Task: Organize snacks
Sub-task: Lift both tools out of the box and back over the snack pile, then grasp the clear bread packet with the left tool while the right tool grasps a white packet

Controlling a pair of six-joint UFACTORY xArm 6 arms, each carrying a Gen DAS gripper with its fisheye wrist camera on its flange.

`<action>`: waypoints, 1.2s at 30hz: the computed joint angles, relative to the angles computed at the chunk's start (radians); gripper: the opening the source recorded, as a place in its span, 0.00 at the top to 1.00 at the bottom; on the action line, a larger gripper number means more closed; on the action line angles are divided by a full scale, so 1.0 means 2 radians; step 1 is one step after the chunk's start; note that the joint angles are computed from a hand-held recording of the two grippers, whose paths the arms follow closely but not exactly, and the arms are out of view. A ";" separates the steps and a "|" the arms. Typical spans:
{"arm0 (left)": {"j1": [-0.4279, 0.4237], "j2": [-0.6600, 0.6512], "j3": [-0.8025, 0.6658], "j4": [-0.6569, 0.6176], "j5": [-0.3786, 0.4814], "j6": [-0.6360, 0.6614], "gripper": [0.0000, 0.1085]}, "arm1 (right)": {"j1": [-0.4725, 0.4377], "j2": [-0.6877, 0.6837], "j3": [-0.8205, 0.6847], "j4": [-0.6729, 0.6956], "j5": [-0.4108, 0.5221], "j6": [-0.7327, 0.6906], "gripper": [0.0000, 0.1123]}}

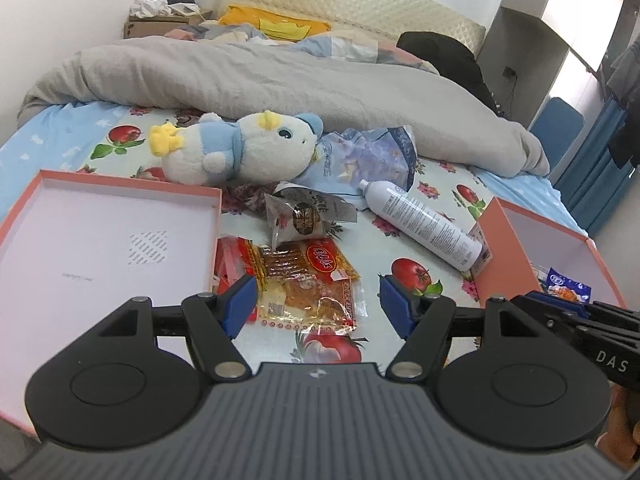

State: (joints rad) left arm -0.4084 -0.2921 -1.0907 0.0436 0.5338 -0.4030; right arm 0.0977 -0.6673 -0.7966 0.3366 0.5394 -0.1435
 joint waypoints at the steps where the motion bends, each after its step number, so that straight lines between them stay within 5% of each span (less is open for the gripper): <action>1: 0.001 0.007 -0.003 -0.002 -0.003 0.003 0.33 | -0.002 0.009 -0.002 0.006 -0.002 -0.007 0.73; 4: 0.004 0.033 -0.013 -0.005 -0.019 0.010 0.33 | -0.006 0.040 -0.017 0.034 -0.006 -0.043 0.73; 7: 0.009 0.066 -0.028 -0.013 -0.035 0.023 0.33 | -0.007 0.073 -0.030 0.063 -0.022 -0.084 0.49; 19: 0.017 0.203 -0.124 -0.035 -0.035 0.065 0.33 | -0.033 0.234 -0.163 0.155 0.013 -0.223 0.49; 29: 0.023 0.304 -0.224 -0.061 -0.012 0.058 0.30 | -0.035 0.382 -0.309 0.094 0.068 -0.236 0.50; 36: 0.027 0.355 -0.277 -0.007 -0.002 0.017 0.20 | -0.044 0.460 -0.402 0.131 0.111 -0.288 0.50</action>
State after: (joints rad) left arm -0.3539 0.4183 -1.6454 0.0297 0.5305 -0.3682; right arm 0.0094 0.2536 -1.5999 0.5996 0.7614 -0.7188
